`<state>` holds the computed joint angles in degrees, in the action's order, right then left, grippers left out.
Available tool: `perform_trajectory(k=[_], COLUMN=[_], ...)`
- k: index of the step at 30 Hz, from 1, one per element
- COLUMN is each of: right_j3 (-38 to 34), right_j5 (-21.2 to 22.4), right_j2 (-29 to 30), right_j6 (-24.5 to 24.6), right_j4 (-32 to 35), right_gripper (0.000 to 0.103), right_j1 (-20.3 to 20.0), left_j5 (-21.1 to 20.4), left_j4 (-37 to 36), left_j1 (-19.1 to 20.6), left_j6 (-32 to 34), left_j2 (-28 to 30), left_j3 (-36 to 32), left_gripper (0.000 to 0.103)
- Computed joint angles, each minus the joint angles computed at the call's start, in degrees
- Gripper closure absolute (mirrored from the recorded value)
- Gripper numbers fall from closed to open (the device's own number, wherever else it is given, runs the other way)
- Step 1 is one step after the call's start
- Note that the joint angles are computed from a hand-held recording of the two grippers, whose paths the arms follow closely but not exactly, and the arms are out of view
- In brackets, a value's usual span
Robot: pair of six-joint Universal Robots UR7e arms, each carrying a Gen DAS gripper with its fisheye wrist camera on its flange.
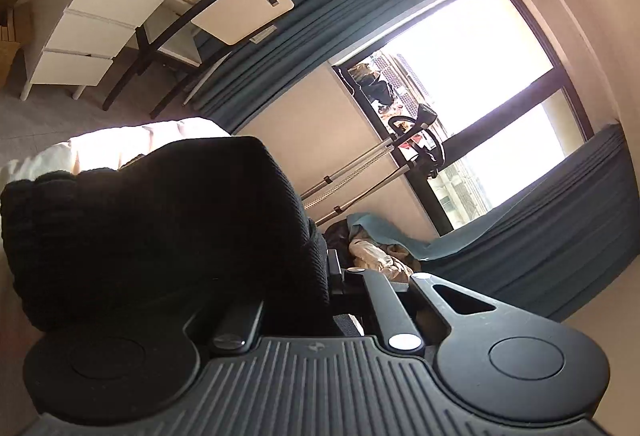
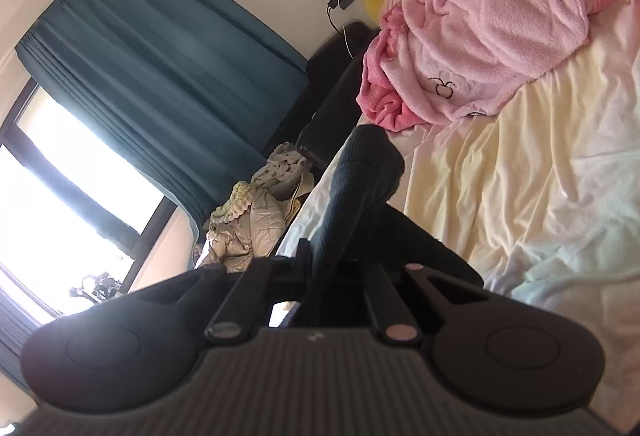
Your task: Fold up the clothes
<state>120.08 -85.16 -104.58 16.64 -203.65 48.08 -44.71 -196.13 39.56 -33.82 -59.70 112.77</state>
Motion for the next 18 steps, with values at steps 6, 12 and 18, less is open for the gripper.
perform_trajectory(k=[6,12,18], right_j3=[-20.84,-35.29,-34.59], right_j5=[-15.83,-20.56,-16.15], right_j2=[22.94,35.85,35.36], right_j6=[-12.06,-17.27,-13.48], right_j4=[1.63,9.67,14.04], right_gripper=[0.099,0.098,0.074], right_j1=[9.19,9.59,7.18], left_j5=[-3.31,-1.79,-0.37], left_j4=[7.36,19.74,24.1], left_j1=[9.41,14.33,13.95], left_j6=[9.83,5.58,7.77], left_j2=[17.22,26.52,26.67], left_j3=[-21.42,-35.19,-36.5], left_gripper=[0.094,0.093,0.08])
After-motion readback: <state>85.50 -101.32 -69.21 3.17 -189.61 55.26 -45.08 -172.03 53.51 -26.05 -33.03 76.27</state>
